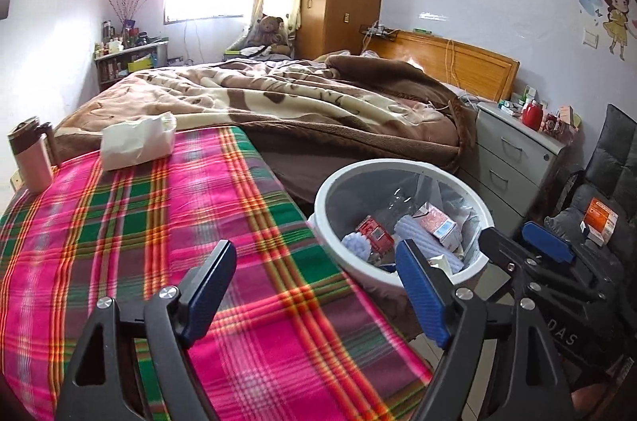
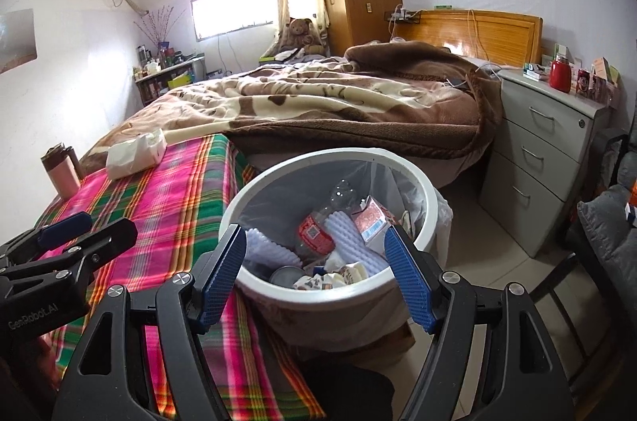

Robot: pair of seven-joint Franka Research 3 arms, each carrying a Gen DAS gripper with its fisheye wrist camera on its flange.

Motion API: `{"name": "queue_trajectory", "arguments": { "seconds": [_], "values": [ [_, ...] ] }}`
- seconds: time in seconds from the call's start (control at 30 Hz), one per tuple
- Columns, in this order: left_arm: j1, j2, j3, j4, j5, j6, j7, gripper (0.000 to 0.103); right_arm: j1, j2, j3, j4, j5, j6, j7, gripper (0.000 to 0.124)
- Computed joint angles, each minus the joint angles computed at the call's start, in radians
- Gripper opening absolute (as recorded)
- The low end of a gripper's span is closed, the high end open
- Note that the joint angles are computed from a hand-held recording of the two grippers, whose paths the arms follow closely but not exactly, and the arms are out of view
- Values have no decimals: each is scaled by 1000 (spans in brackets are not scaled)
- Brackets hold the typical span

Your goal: Collect trash

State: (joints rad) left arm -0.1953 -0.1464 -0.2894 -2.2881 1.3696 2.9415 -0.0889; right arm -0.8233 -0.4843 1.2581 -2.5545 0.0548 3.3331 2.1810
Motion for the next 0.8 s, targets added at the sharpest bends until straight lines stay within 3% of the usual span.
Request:
{"name": "queue_trajectory", "arguments": {
  "seconds": [0.37, 0.8],
  "values": [
    [-7, -90, -30, -90, 65, -79, -90, 84, 41, -133, 9, -62, 39, 9, 82, 74],
    [-23, -124, -48, -122, 57, -124, -108, 84, 69, -147, -3, -82, 27, 21, 124, 74]
  ]
}}
